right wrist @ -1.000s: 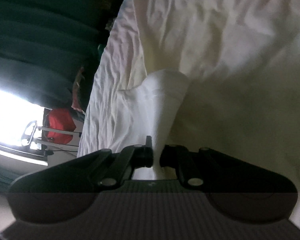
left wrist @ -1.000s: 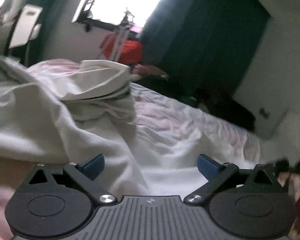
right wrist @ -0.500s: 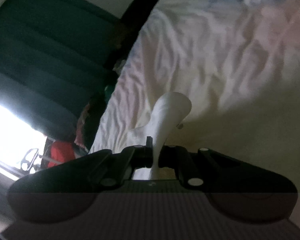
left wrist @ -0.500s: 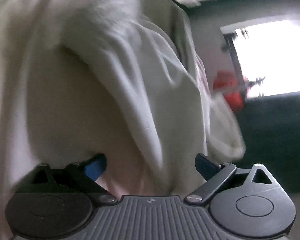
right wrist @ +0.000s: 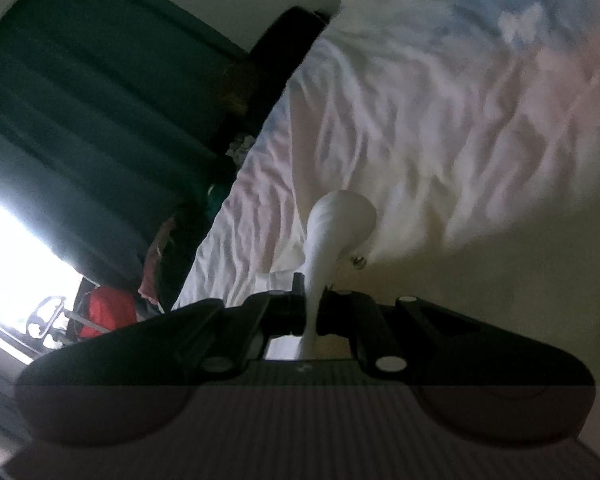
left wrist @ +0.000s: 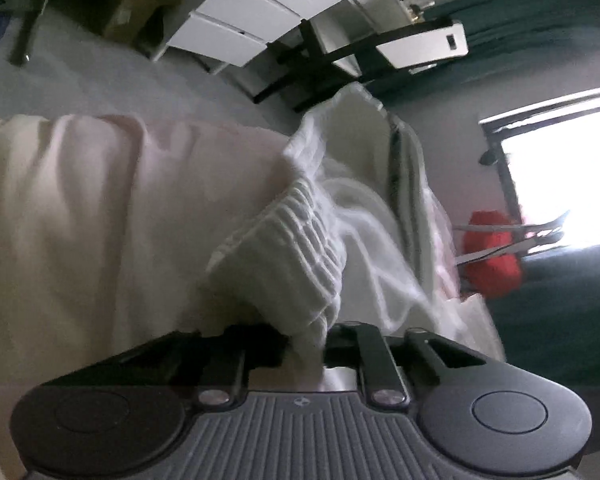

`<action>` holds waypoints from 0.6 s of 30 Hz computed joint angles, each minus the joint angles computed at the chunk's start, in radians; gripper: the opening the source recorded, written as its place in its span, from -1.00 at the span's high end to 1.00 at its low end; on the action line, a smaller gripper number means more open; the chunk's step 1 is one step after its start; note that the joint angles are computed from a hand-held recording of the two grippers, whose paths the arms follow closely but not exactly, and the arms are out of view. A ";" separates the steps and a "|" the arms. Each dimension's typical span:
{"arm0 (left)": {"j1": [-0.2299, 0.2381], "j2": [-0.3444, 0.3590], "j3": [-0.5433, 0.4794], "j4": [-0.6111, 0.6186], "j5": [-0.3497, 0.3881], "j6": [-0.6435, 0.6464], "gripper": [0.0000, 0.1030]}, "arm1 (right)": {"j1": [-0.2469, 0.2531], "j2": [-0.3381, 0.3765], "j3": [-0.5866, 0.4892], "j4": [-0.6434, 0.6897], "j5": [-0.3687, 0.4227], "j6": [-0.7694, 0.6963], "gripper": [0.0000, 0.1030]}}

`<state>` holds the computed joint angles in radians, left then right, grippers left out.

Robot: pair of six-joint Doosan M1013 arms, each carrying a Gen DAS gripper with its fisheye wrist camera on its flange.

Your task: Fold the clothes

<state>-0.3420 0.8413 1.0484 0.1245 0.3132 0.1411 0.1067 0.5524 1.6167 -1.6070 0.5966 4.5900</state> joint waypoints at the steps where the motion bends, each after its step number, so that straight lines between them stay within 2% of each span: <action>1: 0.005 -0.010 0.012 -0.026 -0.014 0.021 0.83 | -0.002 -0.002 0.002 0.016 -0.006 0.002 0.89; 2: 0.006 -0.028 0.025 0.000 -0.016 0.013 0.84 | -0.001 -0.004 0.004 0.033 -0.008 0.002 0.88; 6: 0.031 -0.088 0.041 -0.045 0.021 0.135 0.89 | 0.008 -0.011 0.012 0.102 0.037 0.016 0.89; 7: 0.040 -0.102 0.042 -0.077 0.033 0.180 0.89 | 0.010 -0.011 0.010 0.119 0.055 0.007 0.89; 9: 0.059 -0.111 0.021 -0.221 0.094 0.316 0.89 | 0.019 -0.013 0.001 0.164 0.096 -0.044 0.89; 10: 0.062 -0.115 0.012 -0.229 0.134 0.354 0.89 | 0.025 -0.014 -0.005 0.190 0.123 -0.074 0.89; 11: 0.063 -0.120 0.005 -0.222 0.171 0.377 0.89 | 0.032 -0.014 -0.011 0.214 0.151 -0.102 0.89; 13: 0.059 -0.127 0.012 -0.167 0.201 0.384 0.89 | 0.043 -0.013 -0.030 0.290 0.211 -0.195 0.89; 15: 0.052 -0.120 0.010 -0.117 0.245 0.396 0.89 | 0.044 -0.008 -0.065 0.434 0.270 -0.376 0.89; 16: 0.047 -0.114 0.008 -0.091 0.272 0.402 0.89 | 0.042 -0.006 -0.076 0.490 0.284 -0.438 0.89; 18: 0.041 -0.099 0.004 -0.064 0.306 0.422 0.87 | 0.032 -0.008 -0.072 0.557 0.257 -0.474 0.88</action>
